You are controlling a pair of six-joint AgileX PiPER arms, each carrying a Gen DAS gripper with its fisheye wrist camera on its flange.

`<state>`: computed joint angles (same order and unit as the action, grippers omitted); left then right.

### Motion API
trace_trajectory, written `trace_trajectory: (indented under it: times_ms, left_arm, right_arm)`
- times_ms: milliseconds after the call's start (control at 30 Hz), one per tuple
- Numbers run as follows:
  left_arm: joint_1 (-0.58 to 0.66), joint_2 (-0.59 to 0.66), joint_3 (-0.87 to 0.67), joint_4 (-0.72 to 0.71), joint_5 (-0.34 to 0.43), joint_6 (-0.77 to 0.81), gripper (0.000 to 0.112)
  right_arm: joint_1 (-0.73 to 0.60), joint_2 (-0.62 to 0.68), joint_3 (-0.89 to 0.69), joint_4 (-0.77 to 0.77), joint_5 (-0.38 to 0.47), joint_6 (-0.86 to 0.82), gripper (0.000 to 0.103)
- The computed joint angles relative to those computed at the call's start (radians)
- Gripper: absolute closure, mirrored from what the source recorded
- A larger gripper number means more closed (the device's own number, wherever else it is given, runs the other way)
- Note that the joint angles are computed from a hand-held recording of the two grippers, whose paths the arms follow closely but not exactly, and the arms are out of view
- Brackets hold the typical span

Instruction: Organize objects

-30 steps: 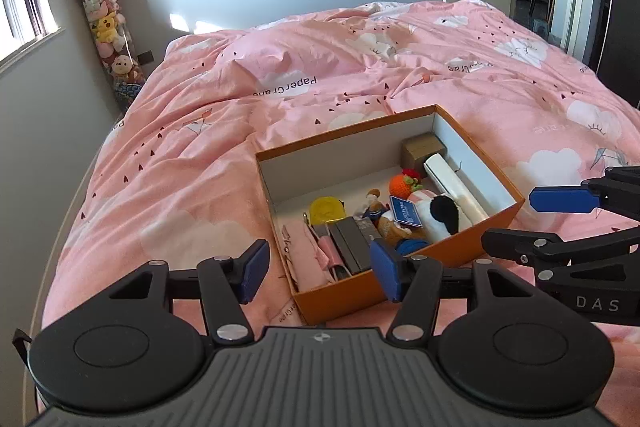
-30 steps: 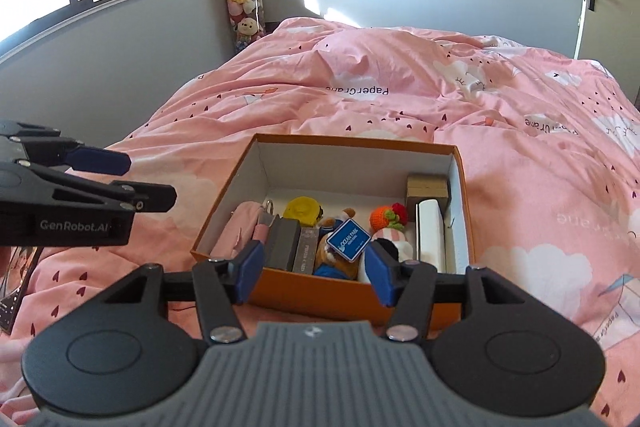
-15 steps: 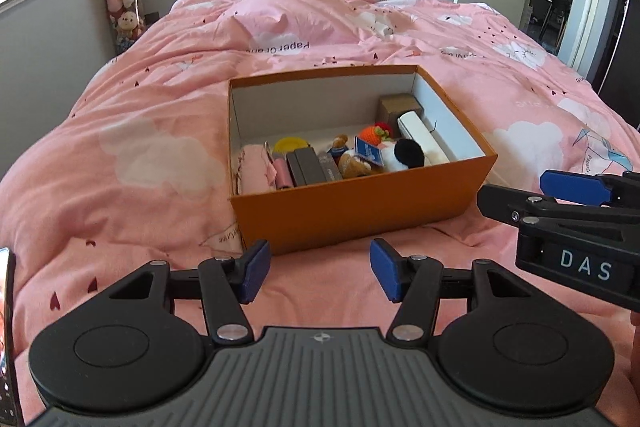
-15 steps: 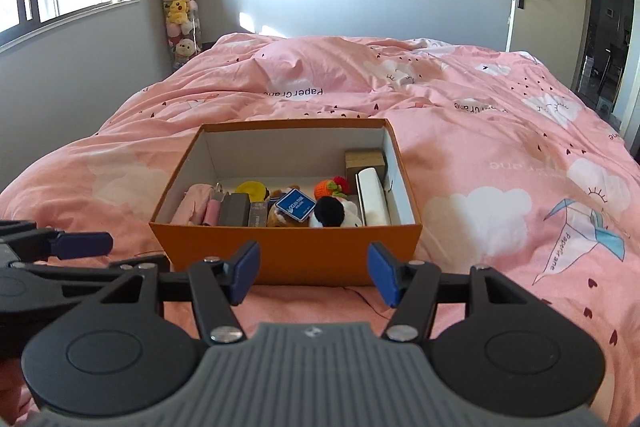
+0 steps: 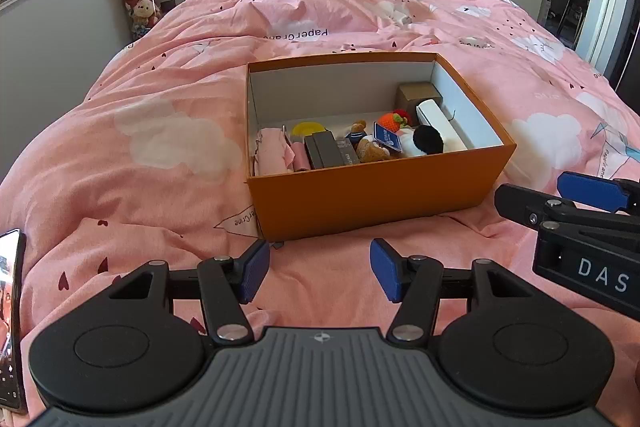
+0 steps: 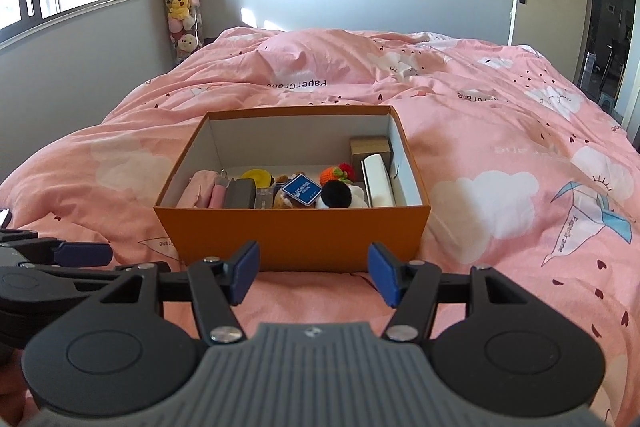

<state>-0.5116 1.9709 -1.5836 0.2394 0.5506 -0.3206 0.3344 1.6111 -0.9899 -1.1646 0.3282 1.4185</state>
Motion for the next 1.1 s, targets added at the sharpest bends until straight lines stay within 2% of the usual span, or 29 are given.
trace_trajectory:
  times_ms: [267, 467, 533, 1100]
  left_arm:
    - [-0.013, -0.019, 0.021, 0.057, -0.023, -0.040, 0.045]
    - [-0.016, -0.020, 0.021, 0.066, -0.024, -0.045, 0.045]
    - [-0.016, -0.021, 0.022, 0.067, -0.025, -0.045, 0.045]
    - [-0.015, -0.029, 0.025, 0.070, -0.039, -0.035, 0.045]
  right_arm:
    - [0.008, -0.013, 0.023, -0.096, -0.001, 0.094, 0.041]
    - [0.007, -0.011, 0.021, -0.100, -0.002, 0.093, 0.040]
    - [0.007, -0.011, 0.021, -0.099, -0.003, 0.092, 0.037]
    - [0.010, -0.010, 0.011, -0.062, 0.003, 0.047, 0.034]
